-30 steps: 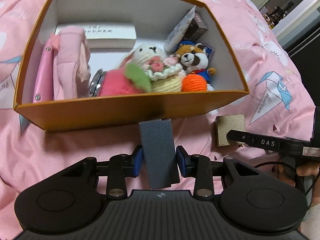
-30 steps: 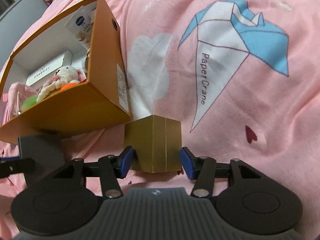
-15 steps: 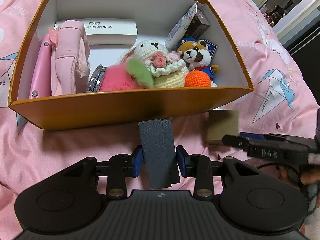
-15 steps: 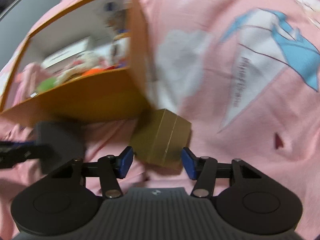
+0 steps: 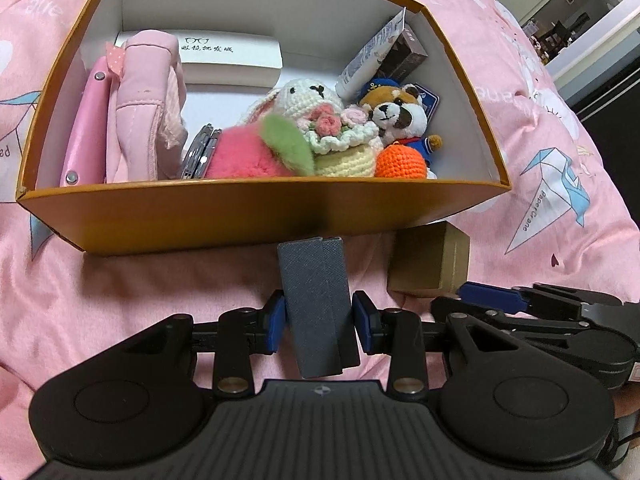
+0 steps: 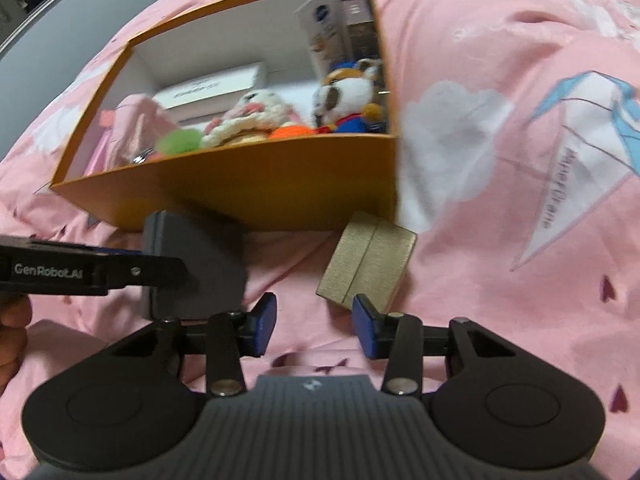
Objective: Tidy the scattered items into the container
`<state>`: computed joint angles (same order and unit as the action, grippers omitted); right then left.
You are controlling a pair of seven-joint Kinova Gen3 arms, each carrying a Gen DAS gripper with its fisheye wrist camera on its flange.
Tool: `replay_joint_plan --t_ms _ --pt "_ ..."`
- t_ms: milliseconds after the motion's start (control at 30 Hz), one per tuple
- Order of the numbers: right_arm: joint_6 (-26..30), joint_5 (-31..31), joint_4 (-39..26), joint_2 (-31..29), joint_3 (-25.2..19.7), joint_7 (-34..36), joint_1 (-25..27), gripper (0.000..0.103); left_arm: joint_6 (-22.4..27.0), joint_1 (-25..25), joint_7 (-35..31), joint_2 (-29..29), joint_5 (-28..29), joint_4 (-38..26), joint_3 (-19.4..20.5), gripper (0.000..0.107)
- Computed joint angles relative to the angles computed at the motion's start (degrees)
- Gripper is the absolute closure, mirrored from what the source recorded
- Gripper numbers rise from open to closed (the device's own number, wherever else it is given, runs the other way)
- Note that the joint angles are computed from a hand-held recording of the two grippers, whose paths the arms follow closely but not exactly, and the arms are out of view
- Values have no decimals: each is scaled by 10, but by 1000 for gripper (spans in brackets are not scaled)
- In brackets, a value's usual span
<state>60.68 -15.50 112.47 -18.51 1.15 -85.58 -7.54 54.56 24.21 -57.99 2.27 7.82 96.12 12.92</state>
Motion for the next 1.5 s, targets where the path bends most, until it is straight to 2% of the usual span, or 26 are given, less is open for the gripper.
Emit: replay_joint_plan --t_ms 133,200,300,400,533,733,1000,1267,1500 --pt "-10 12 2 -7 -5 -28 13 54 1 1 0 2 -2 -2 0 67" --pt "-18 20 1 -3 -6 -47 20 49 0 2 1 3 -3 -2 0 67" --pt "-26 8 -2 14 6 -62 23 45 0 3 6 5 -6 -4 1 66" --pt "-34 -2 -3 32 8 -68 24 45 4 9 19 11 -21 -10 3 66" --pt "-42 20 -4 49 -11 -92 23 46 10 9 18 22 -14 -14 1 66" --pt "-46 9 2 52 -3 -78 19 50 4 12 17 19 -16 -11 1 68" --pt "-21 14 -4 0 0 -53 7 51 18 14 -15 -1 -12 -21 5 68" --pt "23 20 -33 -58 -5 -32 -9 52 8 11 -53 -50 7 -16 11 68" --pt "17 -7 -60 -84 12 -9 -33 52 -10 -2 -72 -88 25 -16 10 68"
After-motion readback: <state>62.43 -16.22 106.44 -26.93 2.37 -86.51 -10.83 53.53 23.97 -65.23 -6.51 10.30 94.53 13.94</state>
